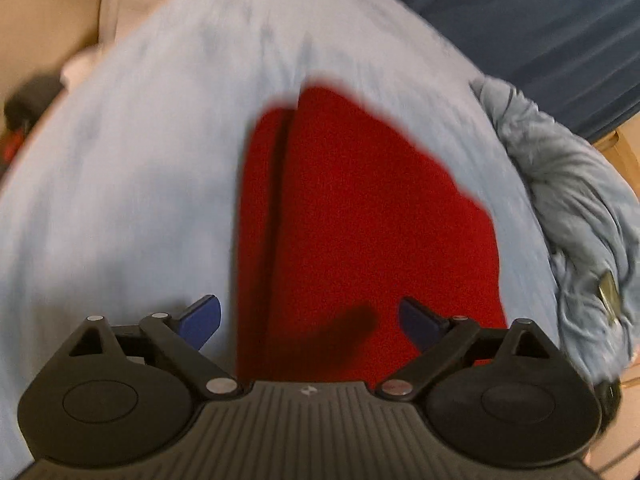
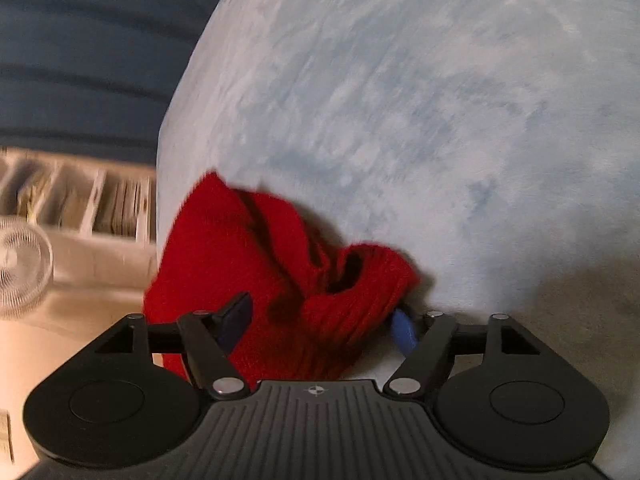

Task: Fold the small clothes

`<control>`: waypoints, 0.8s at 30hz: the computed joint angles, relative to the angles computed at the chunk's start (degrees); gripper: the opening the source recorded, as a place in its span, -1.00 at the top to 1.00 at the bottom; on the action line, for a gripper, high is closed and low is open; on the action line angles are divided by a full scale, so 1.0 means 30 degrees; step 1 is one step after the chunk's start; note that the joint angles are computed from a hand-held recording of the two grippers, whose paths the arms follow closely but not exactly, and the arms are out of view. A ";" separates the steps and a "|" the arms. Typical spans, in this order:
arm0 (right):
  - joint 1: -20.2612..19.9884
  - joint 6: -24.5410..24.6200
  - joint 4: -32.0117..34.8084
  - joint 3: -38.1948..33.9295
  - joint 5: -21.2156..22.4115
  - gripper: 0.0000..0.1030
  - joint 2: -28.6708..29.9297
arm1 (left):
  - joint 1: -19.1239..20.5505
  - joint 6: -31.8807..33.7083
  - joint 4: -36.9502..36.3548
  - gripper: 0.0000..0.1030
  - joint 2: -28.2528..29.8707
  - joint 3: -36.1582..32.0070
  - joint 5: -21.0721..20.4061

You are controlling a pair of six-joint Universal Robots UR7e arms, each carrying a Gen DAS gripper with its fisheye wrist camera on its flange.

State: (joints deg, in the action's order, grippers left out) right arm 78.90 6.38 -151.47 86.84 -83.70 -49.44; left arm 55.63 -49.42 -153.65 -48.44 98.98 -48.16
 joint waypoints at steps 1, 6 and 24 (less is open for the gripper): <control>0.0043 -0.0463 0.0371 -0.0120 0.0084 -0.35 0.0098 | -0.0109 -0.0667 -0.0232 -0.89 0.0039 0.0427 -0.0337; 0.0680 -0.1709 -0.0832 0.0261 -0.1466 0.31 0.0260 | -0.0559 -0.2080 -0.1216 -0.52 0.1029 0.0904 0.1221; 0.4063 -1.3960 -0.6871 0.5821 -0.6828 -0.55 -0.3796 | -0.5127 -0.5732 0.8832 -0.99 0.0078 0.0898 0.7060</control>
State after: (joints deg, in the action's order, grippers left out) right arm 91.09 -35.50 -172.08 104.30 -104.18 -60.83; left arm 40.24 -66.61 -127.15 -48.20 101.68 -26.98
